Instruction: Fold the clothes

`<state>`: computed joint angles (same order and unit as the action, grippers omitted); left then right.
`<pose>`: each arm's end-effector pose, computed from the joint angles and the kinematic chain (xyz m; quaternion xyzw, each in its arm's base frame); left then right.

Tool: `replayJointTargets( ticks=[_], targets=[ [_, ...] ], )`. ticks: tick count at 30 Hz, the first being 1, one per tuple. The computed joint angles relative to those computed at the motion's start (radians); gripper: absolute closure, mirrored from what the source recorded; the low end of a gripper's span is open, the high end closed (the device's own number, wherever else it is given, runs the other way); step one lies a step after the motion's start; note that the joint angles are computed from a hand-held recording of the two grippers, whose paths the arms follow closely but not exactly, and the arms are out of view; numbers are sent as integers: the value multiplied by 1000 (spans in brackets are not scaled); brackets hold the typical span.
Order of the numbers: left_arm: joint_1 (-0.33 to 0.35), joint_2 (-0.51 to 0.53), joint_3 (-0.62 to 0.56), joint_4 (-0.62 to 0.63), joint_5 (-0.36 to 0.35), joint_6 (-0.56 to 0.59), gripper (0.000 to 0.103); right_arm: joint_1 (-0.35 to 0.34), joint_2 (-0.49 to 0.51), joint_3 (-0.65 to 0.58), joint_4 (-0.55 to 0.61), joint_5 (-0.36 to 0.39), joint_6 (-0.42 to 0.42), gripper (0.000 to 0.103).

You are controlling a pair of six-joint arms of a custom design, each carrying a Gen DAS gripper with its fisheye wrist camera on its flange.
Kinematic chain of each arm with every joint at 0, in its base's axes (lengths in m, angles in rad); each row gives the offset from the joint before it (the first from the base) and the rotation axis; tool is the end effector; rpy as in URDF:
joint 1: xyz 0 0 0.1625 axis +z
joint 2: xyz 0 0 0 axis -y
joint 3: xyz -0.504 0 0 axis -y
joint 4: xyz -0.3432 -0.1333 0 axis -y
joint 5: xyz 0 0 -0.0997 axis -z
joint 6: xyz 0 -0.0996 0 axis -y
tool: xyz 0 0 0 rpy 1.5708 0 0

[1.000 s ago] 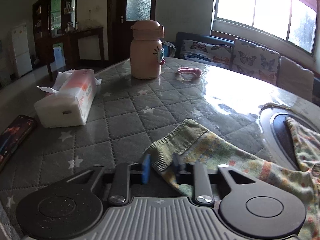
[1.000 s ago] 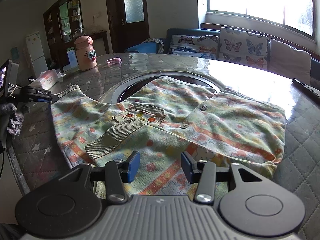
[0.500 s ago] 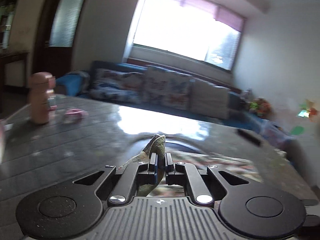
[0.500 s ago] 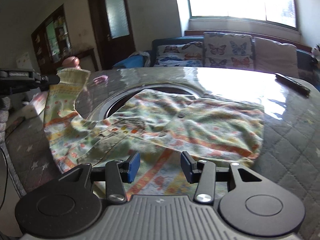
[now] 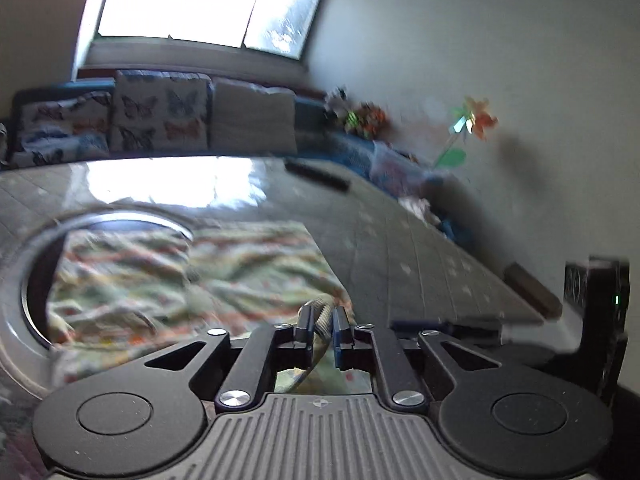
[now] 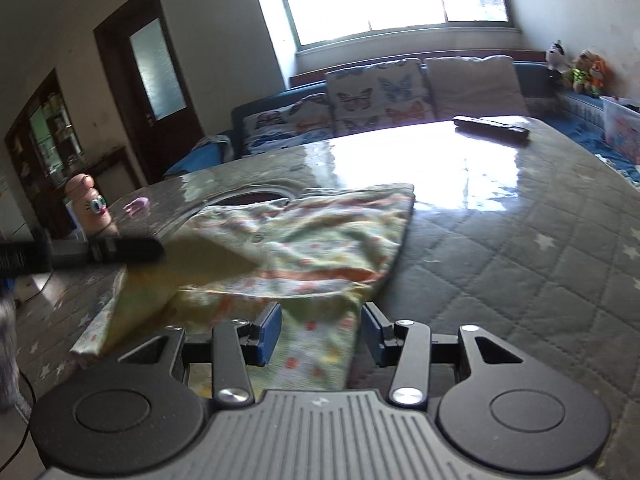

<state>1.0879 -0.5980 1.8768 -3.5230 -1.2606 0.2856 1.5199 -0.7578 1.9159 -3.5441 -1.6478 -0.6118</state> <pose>-0.1580 -0.6538 0.1056 0.3023 0.8837 -0.3392 0.1129 0.0927 -0.6499 0.1990 0.2393 -0.8858 0.3631 0.1623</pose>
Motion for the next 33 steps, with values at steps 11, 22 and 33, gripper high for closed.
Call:
replayJointTargets(
  ticks=[11, 22, 33],
  targets=[
    [26, -31, 49, -65, 152, 97, 71, 1, 1, -27, 104, 25, 21, 58],
    [83, -72, 89, -111, 389, 20, 66, 28, 39, -72, 137, -33, -3, 69],
    [102, -93, 114, -70, 328, 25, 99, 54, 27, -47, 74, -63, -23, 98]
  ],
)
